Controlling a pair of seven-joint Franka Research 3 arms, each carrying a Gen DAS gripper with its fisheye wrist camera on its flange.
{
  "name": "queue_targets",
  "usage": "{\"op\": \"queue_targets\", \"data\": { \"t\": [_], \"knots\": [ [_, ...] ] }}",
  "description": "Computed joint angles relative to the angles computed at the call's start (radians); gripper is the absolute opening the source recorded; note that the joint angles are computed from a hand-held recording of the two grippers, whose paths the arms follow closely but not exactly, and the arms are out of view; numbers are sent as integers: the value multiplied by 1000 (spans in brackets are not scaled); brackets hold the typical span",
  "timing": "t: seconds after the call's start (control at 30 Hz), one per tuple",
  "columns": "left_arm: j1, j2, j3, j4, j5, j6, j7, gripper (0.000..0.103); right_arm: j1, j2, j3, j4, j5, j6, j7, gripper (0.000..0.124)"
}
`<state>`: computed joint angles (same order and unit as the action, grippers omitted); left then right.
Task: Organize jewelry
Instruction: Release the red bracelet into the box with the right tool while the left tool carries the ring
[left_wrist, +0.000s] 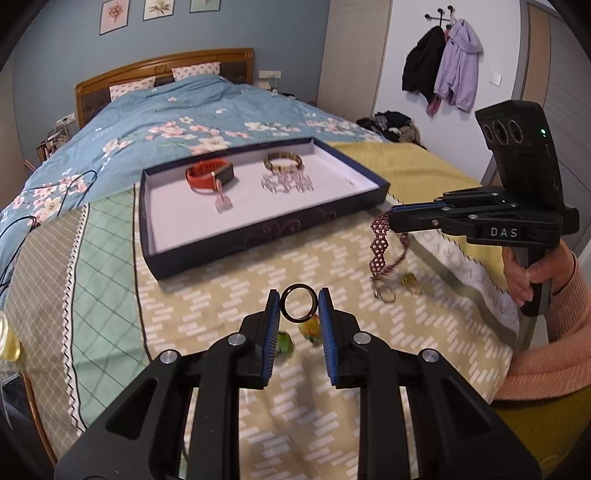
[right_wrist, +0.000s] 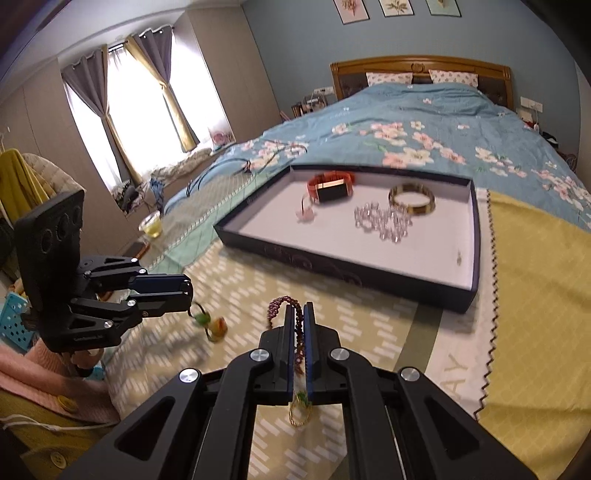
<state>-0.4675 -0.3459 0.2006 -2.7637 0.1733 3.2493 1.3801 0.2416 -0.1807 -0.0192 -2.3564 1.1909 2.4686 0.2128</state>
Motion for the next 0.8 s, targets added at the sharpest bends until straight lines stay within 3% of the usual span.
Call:
{"op": "queue_targets", "data": {
  "t": [0.33, 0.43, 0.57, 0.7, 0.8],
  "knots": [
    [131, 40, -95, 74, 37, 18, -37, 21, -2, 21, -4, 69, 72, 21, -25, 3],
    [143, 65, -98, 110, 46, 10, -40, 21, -3, 41, 3, 98, 80, 38, -32, 3],
    [106, 96, -54, 150, 35, 3, -25, 21, -7, 74, 12, 139, 85, 53, -29, 3],
    [125, 128, -66, 189, 16, -8, -15, 21, -11, 108, 22, 181, 88, 65, -23, 3],
    [176, 151, -111, 217, 10, -17, -13, 21, -12, 131, 31, 207, 85, 78, -19, 3]
  ]
}}
